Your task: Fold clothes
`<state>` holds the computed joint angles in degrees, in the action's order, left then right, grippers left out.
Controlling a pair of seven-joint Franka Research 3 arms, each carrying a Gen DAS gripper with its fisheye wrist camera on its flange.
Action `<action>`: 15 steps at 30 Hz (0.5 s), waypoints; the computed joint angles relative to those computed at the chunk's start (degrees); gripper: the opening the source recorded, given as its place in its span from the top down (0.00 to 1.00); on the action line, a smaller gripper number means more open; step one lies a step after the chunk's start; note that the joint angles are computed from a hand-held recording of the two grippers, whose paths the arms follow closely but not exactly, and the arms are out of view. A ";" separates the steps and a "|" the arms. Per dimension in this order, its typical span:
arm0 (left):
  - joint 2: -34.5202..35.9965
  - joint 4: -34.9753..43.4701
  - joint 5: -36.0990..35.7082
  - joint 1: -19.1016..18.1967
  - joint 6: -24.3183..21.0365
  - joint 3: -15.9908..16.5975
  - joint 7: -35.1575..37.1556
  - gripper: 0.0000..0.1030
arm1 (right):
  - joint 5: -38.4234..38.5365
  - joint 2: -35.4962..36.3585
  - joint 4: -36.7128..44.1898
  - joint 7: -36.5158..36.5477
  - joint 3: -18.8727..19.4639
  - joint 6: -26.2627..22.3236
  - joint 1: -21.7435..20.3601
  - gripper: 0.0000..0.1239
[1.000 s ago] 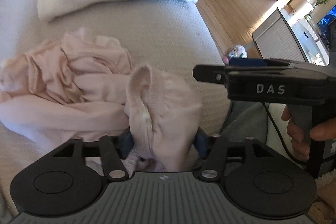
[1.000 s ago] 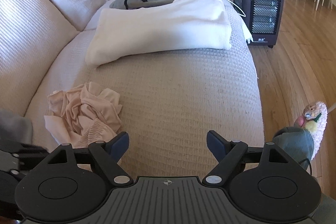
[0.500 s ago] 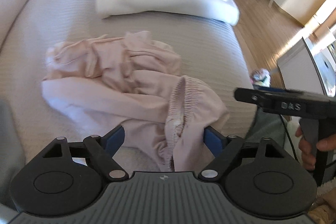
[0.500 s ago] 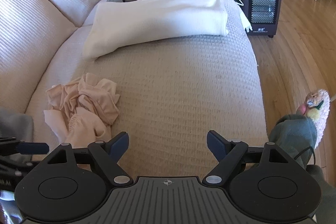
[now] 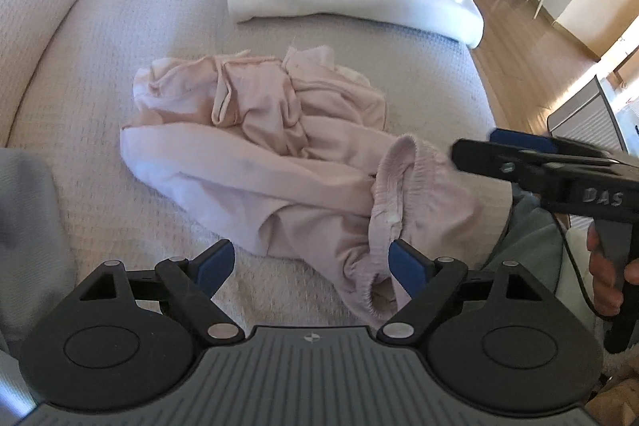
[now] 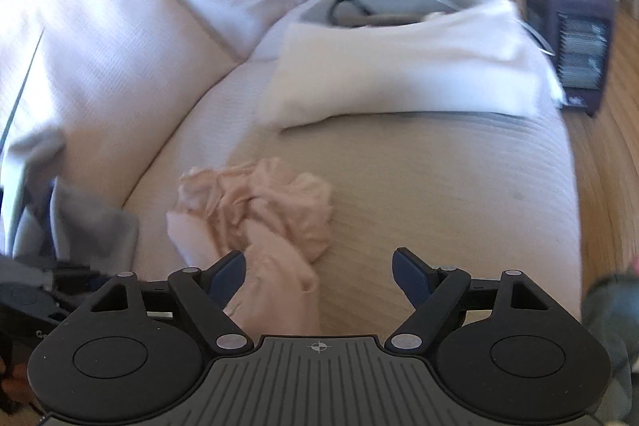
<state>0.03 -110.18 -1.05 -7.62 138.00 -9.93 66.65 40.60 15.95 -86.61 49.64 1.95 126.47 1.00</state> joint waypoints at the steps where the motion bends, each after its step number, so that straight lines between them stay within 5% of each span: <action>1: 0.04 -0.04 -0.34 -0.03 -0.08 -0.04 0.49 0.18 | -0.79 0.43 0.72 -0.41 0.15 -1.04 0.22 0.43; 5: 0.68 0.46 -1.27 -0.22 -0.69 -0.25 2.60 0.17 | -3.26 1.73 2.67 -2.10 0.54 -5.78 0.82 0.60; 9: 1.12 0.66 -0.80 -0.34 -0.82 -0.39 3.18 0.17 | -7.83 3.32 4.41 0.30 -0.26 -8.84 1.60 0.92; 15: 1.97 0.86 -0.71 -0.02 -0.09 -0.23 3.73 0.16 | -12.73 2.96 4.79 2.62 -2.40 2.00 1.51 0.96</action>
